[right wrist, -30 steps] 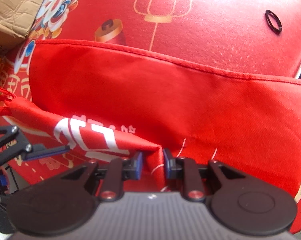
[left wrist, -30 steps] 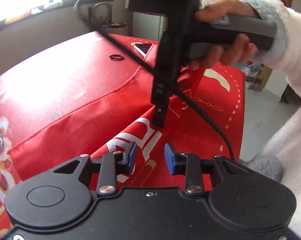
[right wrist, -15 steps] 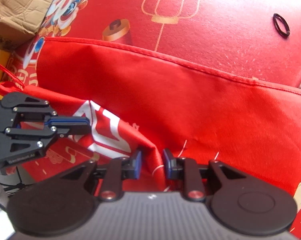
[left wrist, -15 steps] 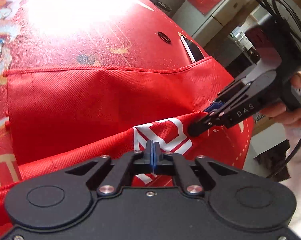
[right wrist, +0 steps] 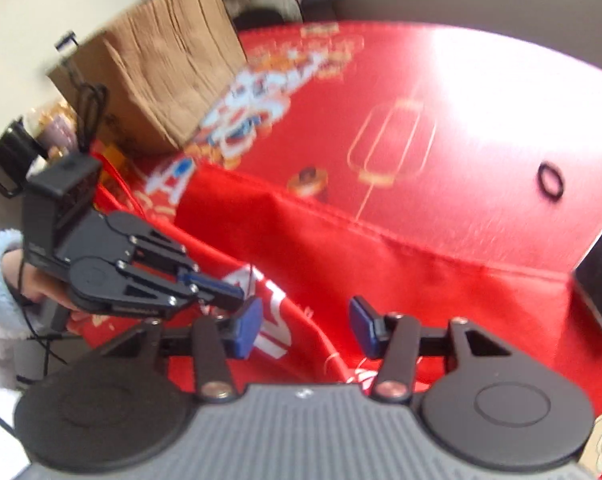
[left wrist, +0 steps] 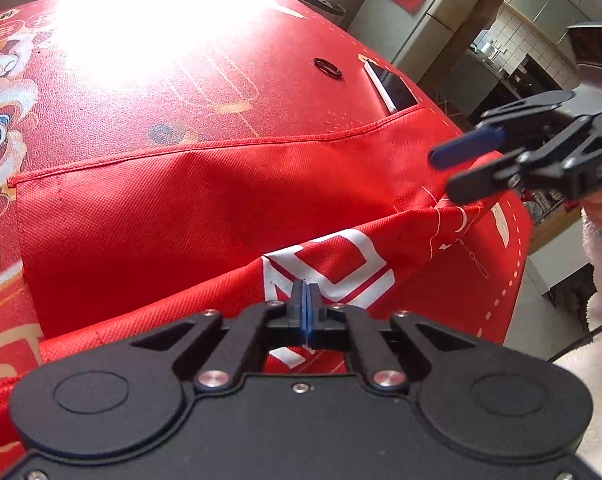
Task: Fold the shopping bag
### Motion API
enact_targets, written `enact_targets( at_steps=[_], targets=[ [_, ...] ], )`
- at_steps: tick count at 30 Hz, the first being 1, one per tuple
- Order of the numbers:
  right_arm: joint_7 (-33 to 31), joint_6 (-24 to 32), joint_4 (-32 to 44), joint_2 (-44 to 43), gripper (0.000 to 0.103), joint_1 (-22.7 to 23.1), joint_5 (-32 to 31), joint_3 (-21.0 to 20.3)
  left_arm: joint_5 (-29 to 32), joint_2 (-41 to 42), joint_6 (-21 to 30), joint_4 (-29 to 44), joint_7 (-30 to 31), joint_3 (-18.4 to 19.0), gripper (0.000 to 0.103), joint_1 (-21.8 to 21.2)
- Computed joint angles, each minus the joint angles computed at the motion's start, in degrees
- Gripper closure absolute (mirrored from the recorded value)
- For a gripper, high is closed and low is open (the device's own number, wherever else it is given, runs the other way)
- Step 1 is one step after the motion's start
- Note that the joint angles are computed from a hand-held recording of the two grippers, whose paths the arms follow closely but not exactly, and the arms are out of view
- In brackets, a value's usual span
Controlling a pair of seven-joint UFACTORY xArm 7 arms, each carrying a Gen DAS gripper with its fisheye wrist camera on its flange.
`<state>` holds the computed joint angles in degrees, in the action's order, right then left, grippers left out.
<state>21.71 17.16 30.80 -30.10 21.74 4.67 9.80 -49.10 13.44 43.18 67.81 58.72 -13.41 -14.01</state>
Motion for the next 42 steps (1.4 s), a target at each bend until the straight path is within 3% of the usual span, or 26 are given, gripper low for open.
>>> enact_targets(
  at_steps=[1,4,5,6,7,8,10,13,18,26,28,31,33,36,37,39,42],
  targets=[
    [0.8,-1.8,-2.2,-2.5,0.052,-3.0,-4.1,3.6,0.6,-0.2,-0.2,0.0,-0.2,0.1,0.099,-0.2],
    [0.3,0.6,-4.5,-8.4,0.050,-11.6,-19.4,15.2,1.4,-0.7,-1.2,-0.5,-0.4,0.0,0.099,-0.6],
    [-0.4,1.9,-5.1,-10.4,0.053,-13.4,-24.2,18.7,1.2,-0.8,-1.4,-0.7,-0.2,0.0,0.099,-0.5],
    [-1.3,2.9,-5.7,-11.2,0.078,-13.5,-27.2,20.8,0.8,-1.0,-1.5,-0.9,0.0,-0.1,0.099,-0.5],
    [-1.5,2.8,-6.1,-10.7,0.098,-12.2,-27.8,20.4,0.5,-1.1,-1.6,-1.1,0.3,-0.1,0.099,-0.4],
    [-0.6,2.2,-6.3,-10.2,0.102,-11.5,-27.8,20.1,0.0,-1.2,-1.8,-1.4,0.8,-0.1,0.099,-0.3],
    [3.2,0.0,-7.1,-10.1,0.102,-12.5,-28.6,21.5,-0.6,-1.4,-2.0,-1.7,1.3,-0.1,0.099,-0.4],
    [4.3,-2.3,-7.8,-8.6,0.102,-11.2,-28.9,20.2,-0.9,-1.4,-2.1,-1.8,1.6,0.0,0.099,-0.4],
    [4.3,-0.7,-9.8,-10.1,0.102,-11.8,-32.2,21.9,-0.8,-0.7,-0.7,-0.8,1.3,0.2,0.099,-0.2],
    [13.3,-4.6,-10.4,-7.9,0.103,-21.6,-37.0,26.6,-0.3,0.4,1.5,0.7,0.6,0.3,0.099,0.5],
    [14.6,-5.9,-10.6,-5.9,0.103,-21.6,-35.8,24.5,-0.3,0.5,1.6,0.8,0.6,0.2,0.099,0.6],
    [16.1,-10.1,-11.5,-2.1,0.103,-19.9,-31.4,18.3,-0.5,0.7,2.1,1.1,0.4,0.2,0.099,0.7],
    [15.1,-13.5,-12.3,1.1,0.103,-15.5,-25.9,10.5,-0.7,1.1,2.7,1.5,0.2,0.2,0.099,0.9],
    [10.4,-16.7,-13.3,3.9,0.103,-3.3,-16.7,-5.3,-1.3,1.4,3.1,1.7,0.2,0.1,0.099,1.2],
    [8.7,-17.4,-13.6,4.1,0.103,-0.9,-13.3,-8.1,-1.5,1.4,3.0,1.6,0.3,0.1,0.099,1.3],
    [8.1,-15.7,-13.1,3.3,0.103,-1.9,-13.8,-6.5,-1.8,1.2,2.8,1.4,0.5,0.0,0.099,1.3],
    [8.2,-12.1,-11.7,1.2,0.103,-9.3,-16.0,3.7,-2.0,0.8,2.1,0.9,0.7,0.0,0.099,1.1]
  ],
)
